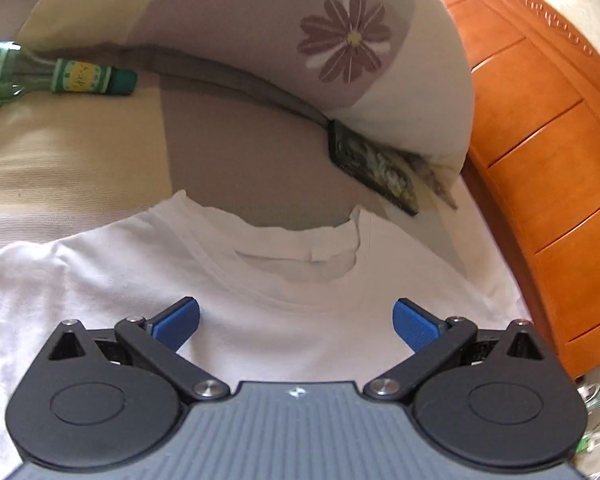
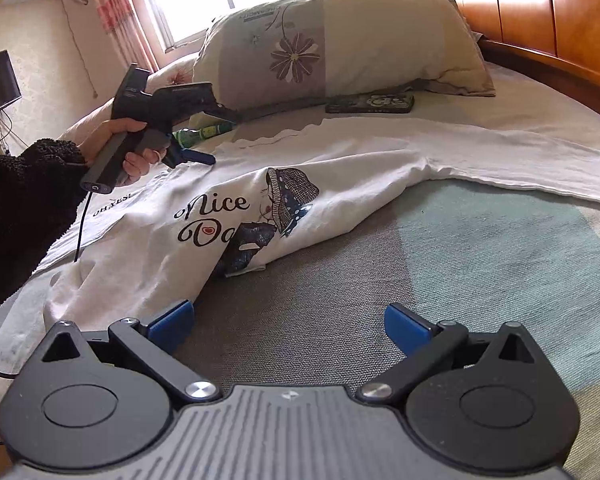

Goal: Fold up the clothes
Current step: 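Move the open left tool over the shirt collar and body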

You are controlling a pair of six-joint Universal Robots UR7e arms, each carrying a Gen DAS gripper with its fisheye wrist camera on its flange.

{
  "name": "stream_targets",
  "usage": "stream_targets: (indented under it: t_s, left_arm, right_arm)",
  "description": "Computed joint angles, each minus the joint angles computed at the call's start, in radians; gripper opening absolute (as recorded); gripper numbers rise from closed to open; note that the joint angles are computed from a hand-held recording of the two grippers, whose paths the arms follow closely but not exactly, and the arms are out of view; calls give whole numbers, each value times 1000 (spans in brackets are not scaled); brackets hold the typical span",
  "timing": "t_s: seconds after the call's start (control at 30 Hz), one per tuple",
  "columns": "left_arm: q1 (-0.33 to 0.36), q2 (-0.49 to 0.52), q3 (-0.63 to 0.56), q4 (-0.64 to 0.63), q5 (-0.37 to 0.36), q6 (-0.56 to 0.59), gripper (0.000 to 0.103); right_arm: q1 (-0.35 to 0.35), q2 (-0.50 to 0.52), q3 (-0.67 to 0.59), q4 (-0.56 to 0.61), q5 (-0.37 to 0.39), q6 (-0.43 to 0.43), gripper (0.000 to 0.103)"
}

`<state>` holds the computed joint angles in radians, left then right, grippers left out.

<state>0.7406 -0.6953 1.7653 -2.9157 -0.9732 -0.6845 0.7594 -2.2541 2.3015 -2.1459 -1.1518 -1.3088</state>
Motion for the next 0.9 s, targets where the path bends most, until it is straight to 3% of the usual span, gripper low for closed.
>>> stream_targets:
  t_s: [0.1,0.17,0.27,0.37,0.47,0.53,0.6,0.77,0.9]
  left_arm:
    - [6,47,-47,-31,98,38,102]
    - [4,70,-96,32,174,38,102]
    - [-14,74,-144,155,212,-27,101]
    - [-35,69,-122,64,124,24,101]
    - [-39,88,-133,10,-7,87,102]
    - [-24,122,-180,29,-83,103,102]
    - [-2,164,-246,105,-108,74,102]
    - [8,236,-319,48,-8,138,102]
    - [-20,261,-363,143,119,129,102]
  right_arm:
    - [-2,0,-1,-12,7,-1,103]
    - [-7,4,-6,-13,19,12,103]
    - [-16,9,-17,-7,40,28,103]
    - [-26,12,-22,12,57,14,103]
    - [-30,18,-22,20,61,0,103]
    - [-32,21,-21,18,55,-7,103]
    - [-36,20,-18,11,53,-15,103]
    - [-63,20,-25,1,84,-6,103]
    - [-85,21,-40,26,111,1,103]
